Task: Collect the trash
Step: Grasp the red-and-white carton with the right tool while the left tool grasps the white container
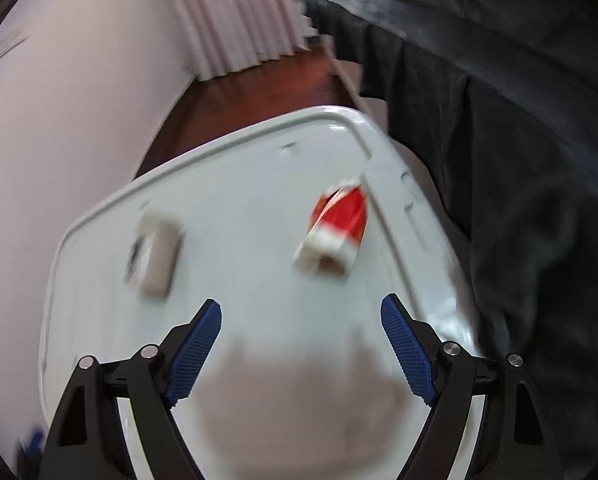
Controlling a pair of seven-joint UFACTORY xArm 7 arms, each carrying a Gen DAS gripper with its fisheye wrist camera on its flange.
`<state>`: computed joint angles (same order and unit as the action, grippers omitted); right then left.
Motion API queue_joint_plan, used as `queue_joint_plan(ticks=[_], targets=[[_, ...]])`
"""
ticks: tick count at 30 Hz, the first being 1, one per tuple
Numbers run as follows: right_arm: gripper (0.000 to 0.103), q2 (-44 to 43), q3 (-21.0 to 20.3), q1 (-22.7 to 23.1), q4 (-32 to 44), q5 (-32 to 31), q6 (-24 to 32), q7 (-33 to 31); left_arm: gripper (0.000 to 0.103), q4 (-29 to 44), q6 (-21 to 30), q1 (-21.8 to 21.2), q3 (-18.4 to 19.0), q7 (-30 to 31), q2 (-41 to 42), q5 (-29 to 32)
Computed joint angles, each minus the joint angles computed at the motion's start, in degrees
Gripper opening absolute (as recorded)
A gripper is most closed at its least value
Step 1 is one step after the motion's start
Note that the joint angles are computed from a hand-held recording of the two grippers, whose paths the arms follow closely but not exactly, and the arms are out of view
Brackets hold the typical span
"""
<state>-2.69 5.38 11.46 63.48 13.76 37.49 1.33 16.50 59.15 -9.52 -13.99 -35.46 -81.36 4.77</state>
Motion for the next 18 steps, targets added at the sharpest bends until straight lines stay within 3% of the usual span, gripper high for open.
queue_joint_plan(ticks=[7,9,11,12,15,16,18], targets=[[0.081,13.89,0.09,-0.34,13.34,-3.48,4.05,8.08,0.082,-1.05,-0.65,0.24,0.92,0.73,-0.34,0.36],[0.076,15.95,0.1,-0.47,15.23,-3.84,5.27,9.41,0.082,-1.44,-0.48,0.05,1.52,0.8,-0.94,-0.1],[0.056,15.69,-0.54,1.07,14.3,-9.41,2.99,11.85,0.082,-1.87,-0.22,0.04,2.29,0.82,-1.36,-0.78],[0.039,15.36,-0.82,1.71,13.67,-11.63,2.39,12.73,0.082,-1.95,-0.16,0.08,2.44,0.77,-1.36,-1.11],[0.038,12.74,0.69,0.66,9.57,-12.13,-0.29,13.68,0.082,-2.07,0.15,0.26,2.5,0.54,-1.57,-1.74],[0.037,10.93,-0.41,1.55,7.31,-10.22,-1.78,13.24,0.082,-2.19,0.38,0.28,2.5,0.51,-1.95,-1.83],[0.037,6.56,1.32,-0.27,2.95,-2.31,-3.37,8.64,0.082,-2.48,0.73,0.58,2.84,0.29,-2.48,-2.08]])
